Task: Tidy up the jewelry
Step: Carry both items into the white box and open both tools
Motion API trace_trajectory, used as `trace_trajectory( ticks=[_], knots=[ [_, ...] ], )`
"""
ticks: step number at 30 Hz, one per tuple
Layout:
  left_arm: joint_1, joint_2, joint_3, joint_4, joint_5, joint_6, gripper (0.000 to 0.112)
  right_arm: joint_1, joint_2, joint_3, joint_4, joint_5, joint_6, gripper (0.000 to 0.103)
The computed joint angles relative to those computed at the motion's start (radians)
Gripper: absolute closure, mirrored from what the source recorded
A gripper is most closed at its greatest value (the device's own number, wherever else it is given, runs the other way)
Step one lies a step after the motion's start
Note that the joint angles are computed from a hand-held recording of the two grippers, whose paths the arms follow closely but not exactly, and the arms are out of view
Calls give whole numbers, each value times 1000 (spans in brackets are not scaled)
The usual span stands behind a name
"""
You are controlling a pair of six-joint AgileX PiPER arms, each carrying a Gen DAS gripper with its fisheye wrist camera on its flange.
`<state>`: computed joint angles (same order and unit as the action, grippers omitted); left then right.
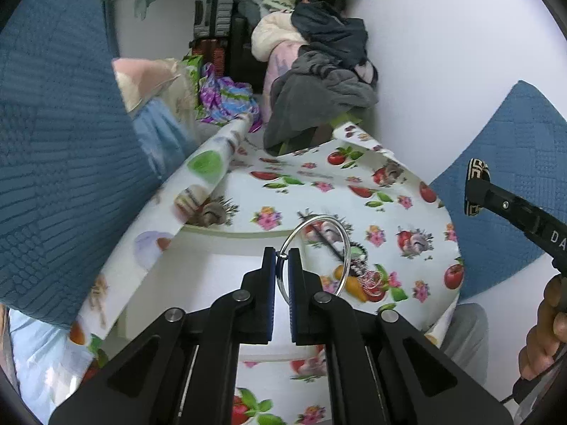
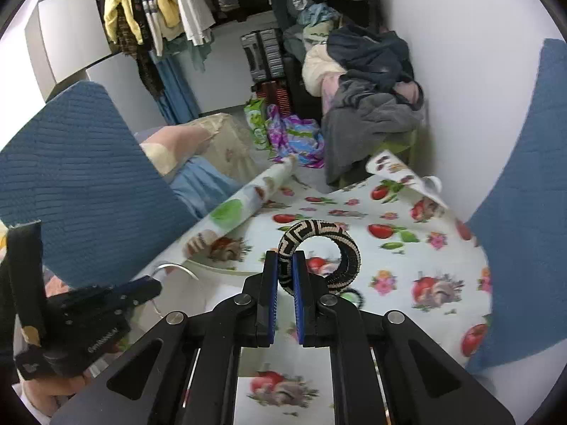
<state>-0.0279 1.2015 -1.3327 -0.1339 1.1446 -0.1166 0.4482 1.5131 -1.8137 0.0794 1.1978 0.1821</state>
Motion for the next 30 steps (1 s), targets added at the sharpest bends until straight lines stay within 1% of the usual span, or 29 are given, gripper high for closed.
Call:
trace_trajectory(
  ticks=[4,6,12,17,21,27,29,30],
  knots=[
    [142,-5,71,-84,-8,135,106,82,29,44,-7,-52,66,96],
    [194,-3,103,-116,-12,186,106,119,51,76,-3,-74,87,96],
    [303,31,223,-173,-57,302,106,190,116,160,29,-114,102,95],
    [342,63,293,-201,-85,355,105,228,180,210,54,-143,99,95],
    [341,96,335,-205,-109,376,105,241,220,233,72,-156,86,95],
    [352,114,351,-208,-104,389,104,236,258,245,94,-149,67,94],
    [359,107,351,-207,-98,391,104,232,257,244,101,-146,55,93],
    [362,100,349,-208,-95,389,104,230,257,239,106,-142,51,91]
  ],
)
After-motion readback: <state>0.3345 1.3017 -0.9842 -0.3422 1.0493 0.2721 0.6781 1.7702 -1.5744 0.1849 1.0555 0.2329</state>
